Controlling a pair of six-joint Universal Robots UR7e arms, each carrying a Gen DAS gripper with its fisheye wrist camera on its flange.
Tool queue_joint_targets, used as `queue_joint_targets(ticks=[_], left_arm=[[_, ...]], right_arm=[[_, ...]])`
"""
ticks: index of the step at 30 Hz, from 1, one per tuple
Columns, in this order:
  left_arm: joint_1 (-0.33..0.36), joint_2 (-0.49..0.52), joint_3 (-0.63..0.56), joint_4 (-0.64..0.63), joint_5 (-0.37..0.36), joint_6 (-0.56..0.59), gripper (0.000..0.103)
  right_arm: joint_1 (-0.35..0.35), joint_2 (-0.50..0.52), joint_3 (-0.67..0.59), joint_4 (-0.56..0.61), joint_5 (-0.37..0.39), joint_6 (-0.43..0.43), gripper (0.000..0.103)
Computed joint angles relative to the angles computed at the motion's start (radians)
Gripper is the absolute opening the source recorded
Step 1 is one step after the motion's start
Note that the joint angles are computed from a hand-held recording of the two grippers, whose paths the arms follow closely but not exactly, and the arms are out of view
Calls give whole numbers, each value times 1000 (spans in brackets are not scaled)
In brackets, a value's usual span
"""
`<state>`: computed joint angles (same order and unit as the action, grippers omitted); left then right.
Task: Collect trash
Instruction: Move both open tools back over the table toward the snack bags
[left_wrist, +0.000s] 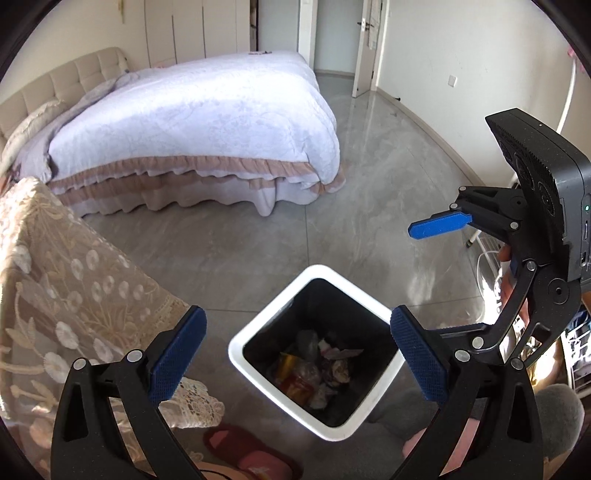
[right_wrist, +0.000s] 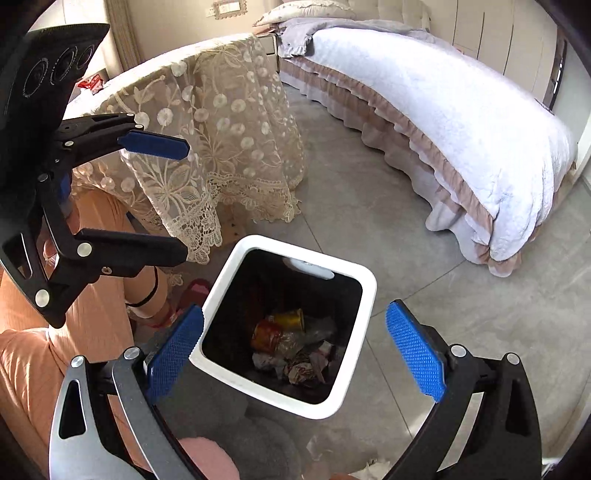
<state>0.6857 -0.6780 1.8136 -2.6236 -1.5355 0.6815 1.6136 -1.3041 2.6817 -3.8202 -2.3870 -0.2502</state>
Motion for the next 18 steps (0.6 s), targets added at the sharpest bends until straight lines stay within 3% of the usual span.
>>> queue_joint_targets(ticks=[4,8,14,18], left_arm=[[18,-57,24,-64,-4,-17,98],[39,-117,39,-126,38,-56,98],[85,-202,49,-226,147,-105,98],[119,-254,59,-316,220,-115,98]], right_arm=[[77,27,-65,-5,-25,-39,98],[136,80,-154,-34,-13,-108,98],[189,158,-312,-8,98,-214,98],[225,221,-429,76,165,-281,98]])
